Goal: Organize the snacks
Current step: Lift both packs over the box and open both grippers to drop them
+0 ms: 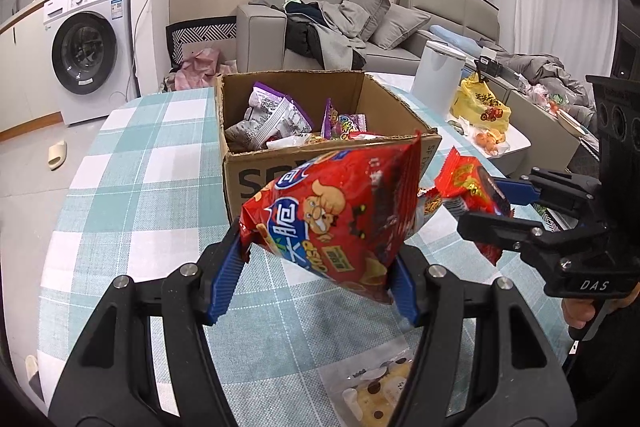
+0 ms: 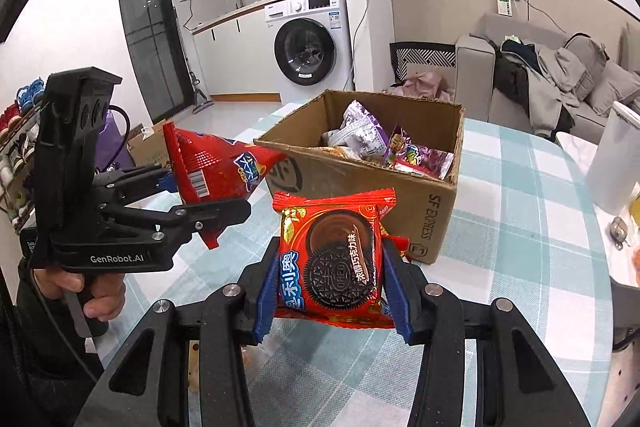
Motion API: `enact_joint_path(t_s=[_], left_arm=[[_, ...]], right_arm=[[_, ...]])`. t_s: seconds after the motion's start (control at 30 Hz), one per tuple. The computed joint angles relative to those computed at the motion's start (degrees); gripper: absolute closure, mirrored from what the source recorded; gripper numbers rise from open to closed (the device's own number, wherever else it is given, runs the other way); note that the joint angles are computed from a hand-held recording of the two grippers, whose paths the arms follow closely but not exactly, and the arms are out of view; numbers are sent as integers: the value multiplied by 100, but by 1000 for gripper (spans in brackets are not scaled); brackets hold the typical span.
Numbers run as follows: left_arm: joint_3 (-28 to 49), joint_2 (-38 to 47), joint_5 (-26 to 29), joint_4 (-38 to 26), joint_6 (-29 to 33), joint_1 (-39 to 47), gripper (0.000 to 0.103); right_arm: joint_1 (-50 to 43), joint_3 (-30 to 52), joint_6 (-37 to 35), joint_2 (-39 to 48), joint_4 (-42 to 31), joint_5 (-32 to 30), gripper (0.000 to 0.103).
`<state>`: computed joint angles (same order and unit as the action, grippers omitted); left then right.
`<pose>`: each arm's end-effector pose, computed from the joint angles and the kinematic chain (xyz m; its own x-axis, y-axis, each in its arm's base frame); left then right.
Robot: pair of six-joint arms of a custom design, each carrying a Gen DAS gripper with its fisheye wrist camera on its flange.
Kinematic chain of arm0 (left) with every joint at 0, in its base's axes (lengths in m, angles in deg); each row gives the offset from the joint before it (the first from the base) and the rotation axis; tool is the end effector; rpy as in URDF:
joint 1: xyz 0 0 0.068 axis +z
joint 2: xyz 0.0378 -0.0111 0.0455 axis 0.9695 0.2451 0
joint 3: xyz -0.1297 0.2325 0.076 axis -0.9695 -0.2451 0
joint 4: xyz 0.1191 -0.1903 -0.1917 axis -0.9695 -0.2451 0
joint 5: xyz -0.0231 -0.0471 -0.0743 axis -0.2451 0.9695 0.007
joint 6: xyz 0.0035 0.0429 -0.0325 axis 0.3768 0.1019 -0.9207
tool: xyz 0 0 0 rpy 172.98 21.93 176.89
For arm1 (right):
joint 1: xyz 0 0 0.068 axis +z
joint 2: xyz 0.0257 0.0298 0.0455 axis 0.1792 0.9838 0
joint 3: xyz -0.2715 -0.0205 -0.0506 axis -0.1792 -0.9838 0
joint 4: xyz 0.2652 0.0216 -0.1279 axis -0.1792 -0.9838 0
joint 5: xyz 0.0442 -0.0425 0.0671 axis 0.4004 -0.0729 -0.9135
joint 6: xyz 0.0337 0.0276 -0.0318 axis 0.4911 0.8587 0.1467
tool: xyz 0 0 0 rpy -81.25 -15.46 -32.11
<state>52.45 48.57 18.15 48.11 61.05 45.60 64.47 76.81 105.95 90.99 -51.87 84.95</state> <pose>0.1906 -0.1075 0.1118 -0.6237 0.1019 -0.7750 0.3113 0.9418 -0.1267 0.1674 0.2148 0.1183 -0.6173 -0.2163 -0.7564 -0.4540 0.8831 0.1180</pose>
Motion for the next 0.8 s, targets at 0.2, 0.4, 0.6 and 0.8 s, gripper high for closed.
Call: enact_joint_path(t_s=[0.2,0.4,0.6,0.8], left_arm=[[44,-82,-59,-44,-18,31,42],[144,-151,47,-82,34,208,42],[418,32,159,-37,139,381,42],[799,274,181,2,194,437,42]], right_arm=[[16,-59,3,-119,111,106,56],[-106,77,-121,-161,102,203,56],[-350,207,-186,-105,241,232,56],[-651,359,-181,65,347,94,56]])
